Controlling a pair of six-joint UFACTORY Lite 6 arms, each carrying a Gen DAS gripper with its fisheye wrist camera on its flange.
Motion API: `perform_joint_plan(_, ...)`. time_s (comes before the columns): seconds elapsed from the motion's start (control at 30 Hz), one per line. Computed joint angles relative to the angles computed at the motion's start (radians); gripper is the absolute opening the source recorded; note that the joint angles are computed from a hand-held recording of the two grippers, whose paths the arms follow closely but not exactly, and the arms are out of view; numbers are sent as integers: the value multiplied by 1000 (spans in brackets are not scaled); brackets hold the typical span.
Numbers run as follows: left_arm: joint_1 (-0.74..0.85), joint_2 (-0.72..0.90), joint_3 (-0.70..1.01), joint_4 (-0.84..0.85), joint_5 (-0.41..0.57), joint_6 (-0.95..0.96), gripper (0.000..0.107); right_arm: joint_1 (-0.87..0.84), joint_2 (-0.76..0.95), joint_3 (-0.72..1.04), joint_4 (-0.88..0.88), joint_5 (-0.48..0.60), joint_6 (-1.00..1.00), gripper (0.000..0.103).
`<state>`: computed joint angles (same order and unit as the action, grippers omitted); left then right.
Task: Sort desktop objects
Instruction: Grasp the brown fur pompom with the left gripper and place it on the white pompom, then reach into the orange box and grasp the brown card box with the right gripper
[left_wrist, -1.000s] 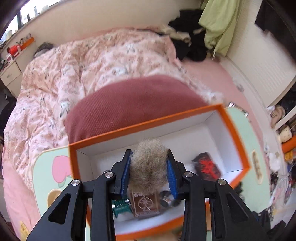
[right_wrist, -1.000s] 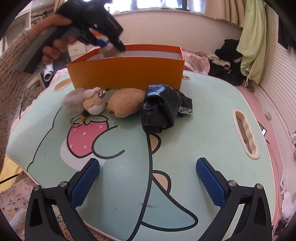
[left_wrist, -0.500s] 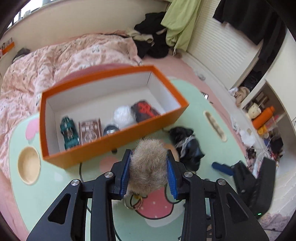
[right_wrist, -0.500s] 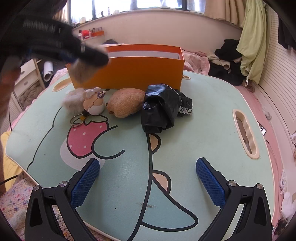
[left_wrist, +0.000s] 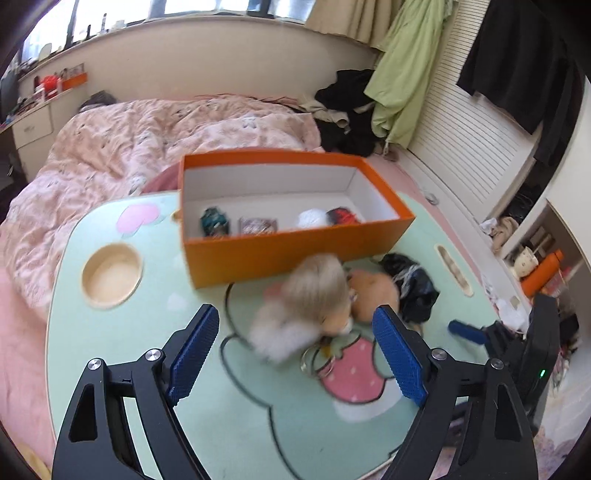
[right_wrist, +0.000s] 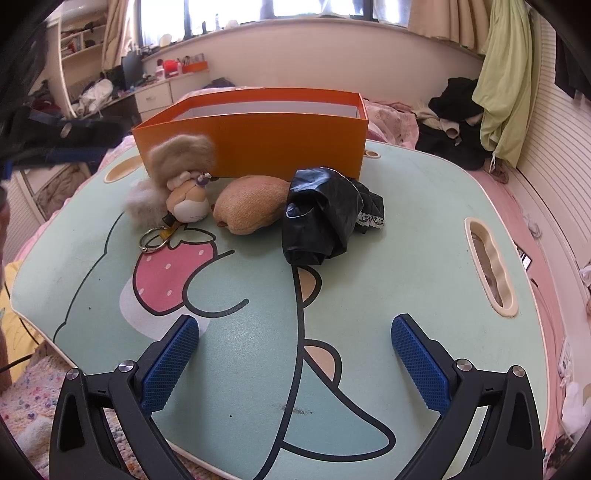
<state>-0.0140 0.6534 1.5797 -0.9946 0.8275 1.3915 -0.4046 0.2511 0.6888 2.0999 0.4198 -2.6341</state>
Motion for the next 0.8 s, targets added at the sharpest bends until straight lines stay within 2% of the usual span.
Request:
perform_joint_plan(0.13, 42, -32, -132, -47, -61, 82, 85, -2, 0, 0, -2, 1, 0, 103)
perform_joint_plan(0.3, -28, -54, -271, -117, -274, 187, 85, -3, 0, 0, -6, 2, 2, 103)
perform_joint_plan(0.4, -94, -97, -390, -375, -437, 466, 90, -3, 1, 2, -10, 1, 7, 103)
perform_joint_plan(0.43, -103, -96, -408, -453, -444, 549, 95, -3, 4, 6, -14, 0, 12, 103)
perform_joint_plan(0.5, -115, -69, -404, -501, -434, 590, 103, -2, -1, 1, -9, 0, 6, 103)
perform_joint_plan(0.6, -117, -47, -413, -610, -429, 695, 103, -4, 1, 2, -12, 1, 6, 103)
perform_joint_plan(0.8, -115, -6, -395, -675, -415, 770, 103, -5, 1, 3, -19, 2, 9, 103)
